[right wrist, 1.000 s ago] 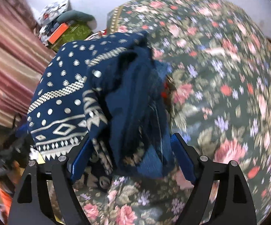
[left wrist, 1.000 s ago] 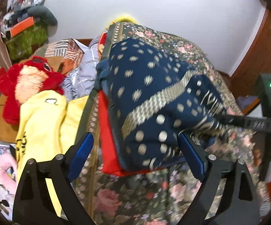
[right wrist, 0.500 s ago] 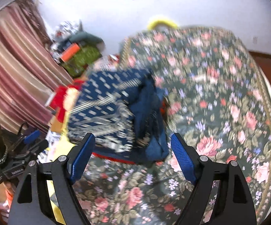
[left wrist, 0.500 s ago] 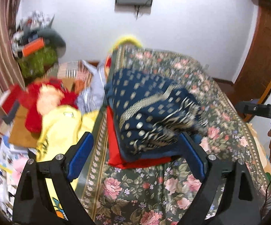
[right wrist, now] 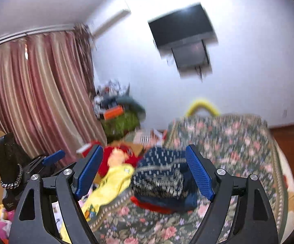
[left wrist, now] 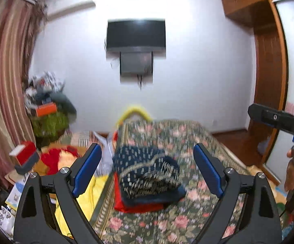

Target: Fold large clothes

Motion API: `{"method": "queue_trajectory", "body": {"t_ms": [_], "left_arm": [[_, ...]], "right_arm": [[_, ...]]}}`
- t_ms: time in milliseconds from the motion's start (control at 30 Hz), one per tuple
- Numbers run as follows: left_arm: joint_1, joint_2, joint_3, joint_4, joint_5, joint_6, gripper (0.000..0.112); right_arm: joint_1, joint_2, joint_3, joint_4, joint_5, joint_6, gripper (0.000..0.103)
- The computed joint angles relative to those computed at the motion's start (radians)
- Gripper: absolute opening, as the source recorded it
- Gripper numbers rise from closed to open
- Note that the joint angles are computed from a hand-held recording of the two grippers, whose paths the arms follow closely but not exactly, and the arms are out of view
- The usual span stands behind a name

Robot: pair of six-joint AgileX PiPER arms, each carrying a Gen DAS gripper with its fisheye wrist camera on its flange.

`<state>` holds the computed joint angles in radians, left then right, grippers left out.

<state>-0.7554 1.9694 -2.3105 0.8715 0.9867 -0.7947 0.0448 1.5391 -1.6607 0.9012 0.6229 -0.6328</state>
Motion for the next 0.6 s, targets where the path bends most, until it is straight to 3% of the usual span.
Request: {"method": "queue_trajectory", "body": {"t_ms": [133, 300, 433, 500, 600], "left_arm": [[-0.091, -0.088, 0.157, 0.216, -0.028, -0.199, 0.092], [-0.183, -0.14, 0.283, 0.404, 0.025, -0.345, 0.094], [-0.214, -0.176, 0.368, 0.463, 0.055, -0.451, 0.101], [-0.223, -0.181, 0.39, 0.481, 0.08, -0.481, 0.102], [-0.233, -0.184, 0.41, 0.492, 0.109, -0.493, 0.102]], "right_arm": [[0.036, -0.102, 0.135, 0.03, -0.121, -0.051, 0.08], [0.093, -0.184, 0.246, -0.052, -0.246, -0.024, 0.086], [0.129, -0.202, 0.278, -0.16, -0.303, 0.069, 0.089], [0.135, -0.201, 0.279, -0.206, -0.297, 0.117, 0.099], [0.161, -0.213, 0.3, -0.329, -0.344, 0.228, 0.103]]}}
